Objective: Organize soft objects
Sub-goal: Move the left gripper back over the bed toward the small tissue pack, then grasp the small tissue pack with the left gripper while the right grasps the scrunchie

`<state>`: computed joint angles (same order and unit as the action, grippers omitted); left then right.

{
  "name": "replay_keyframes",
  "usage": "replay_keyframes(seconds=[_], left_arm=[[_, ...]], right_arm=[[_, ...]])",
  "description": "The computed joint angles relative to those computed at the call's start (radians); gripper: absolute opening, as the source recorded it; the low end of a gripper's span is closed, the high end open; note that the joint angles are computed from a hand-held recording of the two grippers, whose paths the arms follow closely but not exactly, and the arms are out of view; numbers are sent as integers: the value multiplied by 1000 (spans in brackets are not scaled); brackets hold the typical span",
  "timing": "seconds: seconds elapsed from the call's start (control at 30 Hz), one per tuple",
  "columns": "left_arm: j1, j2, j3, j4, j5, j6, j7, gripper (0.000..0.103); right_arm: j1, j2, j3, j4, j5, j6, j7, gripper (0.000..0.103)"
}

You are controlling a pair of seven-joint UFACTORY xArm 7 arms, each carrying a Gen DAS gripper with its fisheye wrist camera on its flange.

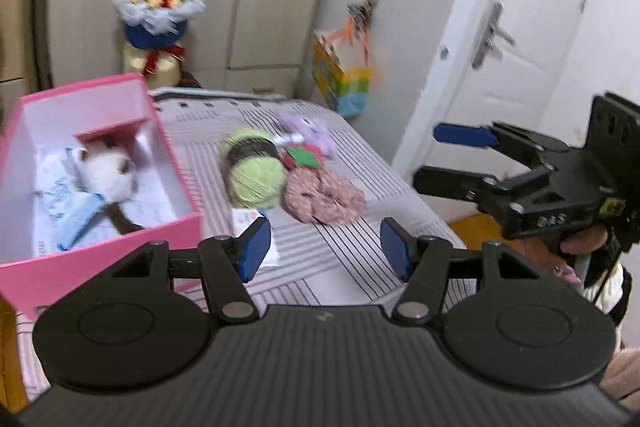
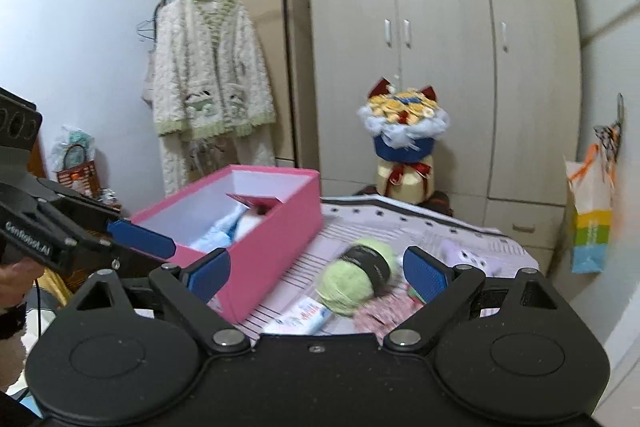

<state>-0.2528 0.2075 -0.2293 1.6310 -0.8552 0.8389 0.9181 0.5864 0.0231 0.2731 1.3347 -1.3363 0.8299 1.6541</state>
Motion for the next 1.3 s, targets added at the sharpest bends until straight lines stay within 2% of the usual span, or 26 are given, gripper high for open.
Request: replay_keyframes(seconds=[0.13, 0.3, 0.4, 0.53, 0.63, 0.7, 0.77, 0.83, 0.97, 1.1, 1.17, 1.23, 1.3], left_arm=[[-36, 57, -13, 47, 65, -28, -41, 57], [-77, 82, -41, 14, 118, -176, -36, 57], [-103, 94, -60, -27, 153, -290, -19, 57], [-137, 99, -87, -97, 199, -489, -12, 57], [-176, 128, -66, -105, 300, -584, -125, 57], [-219, 156, -22, -95, 395, -622, -232, 57], [-289, 186, 57, -85, 513, -664, -362, 57], [-372, 226, 151, -62, 628, -700, -476, 57], [-516, 313, 333, 26, 769, -693, -712, 57], [-662, 363, 542, 47, 916, -710, -904, 57], [-670, 370, 557, 55, 947, -681, -944, 57], [-703, 383, 608, 60, 1005, -672, -994, 57], [-723, 394, 639, 65, 1056, -658, -1029, 57]], right_arm=[[-26, -24, -12, -69, -109, -68, 93, 95], [-62, -24, -23, -103, -147, -103, 176, 95], [-79, -16, -31, -122, -153, -109, 226, 96], [-97, 10, -49, -122, -87, -94, 243, 98], [-126, 7, -75, -146, -81, -164, 298, 98], [-147, 14, -88, -153, -83, -214, 328, 98], [-159, 23, -95, -159, -83, -245, 352, 98], [-172, 38, -105, -158, -71, -289, 367, 98], [-195, 86, -134, -109, 22, -363, 371, 98], [-184, 125, -153, -70, 88, -372, 278, 98], [-166, 145, -160, -53, 128, -330, 242, 98], [-134, 159, -168, -36, 137, -232, 262, 98], [-128, 160, -178, -45, 120, -240, 285, 97]])
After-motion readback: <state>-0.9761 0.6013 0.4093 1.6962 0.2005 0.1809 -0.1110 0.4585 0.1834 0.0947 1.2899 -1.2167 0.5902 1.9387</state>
